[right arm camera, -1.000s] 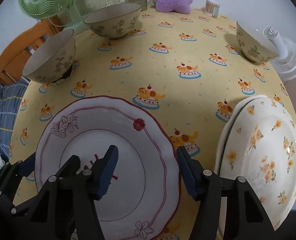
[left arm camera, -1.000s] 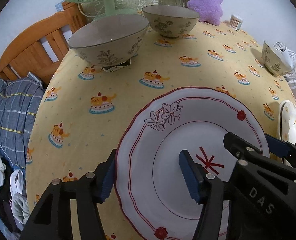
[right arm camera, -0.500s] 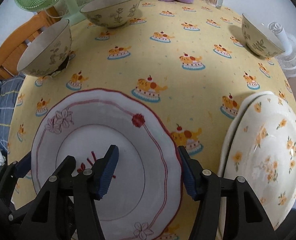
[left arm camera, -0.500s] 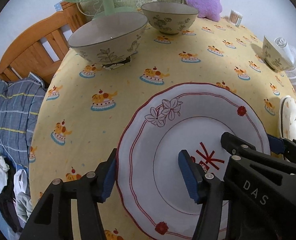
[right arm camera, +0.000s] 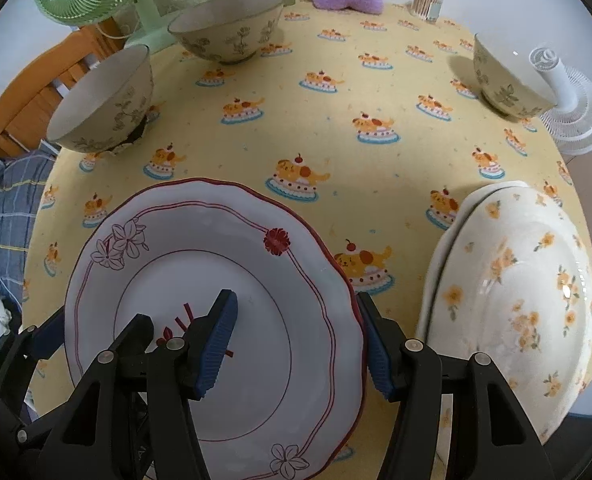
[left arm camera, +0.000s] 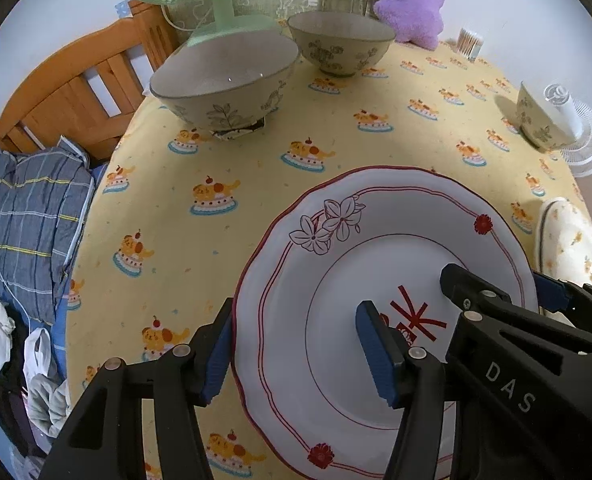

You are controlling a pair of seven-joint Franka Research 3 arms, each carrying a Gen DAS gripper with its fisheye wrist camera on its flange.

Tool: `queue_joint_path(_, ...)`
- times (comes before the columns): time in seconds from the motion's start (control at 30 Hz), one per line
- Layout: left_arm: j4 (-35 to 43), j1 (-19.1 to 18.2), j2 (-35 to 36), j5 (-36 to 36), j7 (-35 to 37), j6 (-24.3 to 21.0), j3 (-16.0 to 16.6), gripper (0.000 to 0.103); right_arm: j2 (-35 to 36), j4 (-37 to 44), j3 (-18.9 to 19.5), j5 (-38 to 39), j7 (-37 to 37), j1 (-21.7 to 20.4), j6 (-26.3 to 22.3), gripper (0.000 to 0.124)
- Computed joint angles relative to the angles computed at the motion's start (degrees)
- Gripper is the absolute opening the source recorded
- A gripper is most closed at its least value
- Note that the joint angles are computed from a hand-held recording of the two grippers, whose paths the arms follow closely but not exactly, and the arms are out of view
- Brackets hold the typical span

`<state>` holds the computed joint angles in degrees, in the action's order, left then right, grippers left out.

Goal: Organize plates and bowls
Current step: 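Close the right gripper on the rim of the red-rimmed plate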

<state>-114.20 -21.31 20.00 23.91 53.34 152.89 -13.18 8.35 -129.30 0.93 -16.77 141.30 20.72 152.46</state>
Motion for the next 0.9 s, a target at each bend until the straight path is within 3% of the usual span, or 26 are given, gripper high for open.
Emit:
queue_joint_path(0.53,-6.4,3.0,-8.0,-6.2,8.7,4.5,-2.6,0.060,-8.7,-2.2,3.9,-8.0,11.4,-1.2,-6.2,0.063)
queue_joint_path(0.9,-5.3,0.9,-7.5,-5.4,8.7,4.3,-2.3,0.060,-11.8,-5.4,5.2,-8.6,13.8,-3.2,-6.3,0.063)
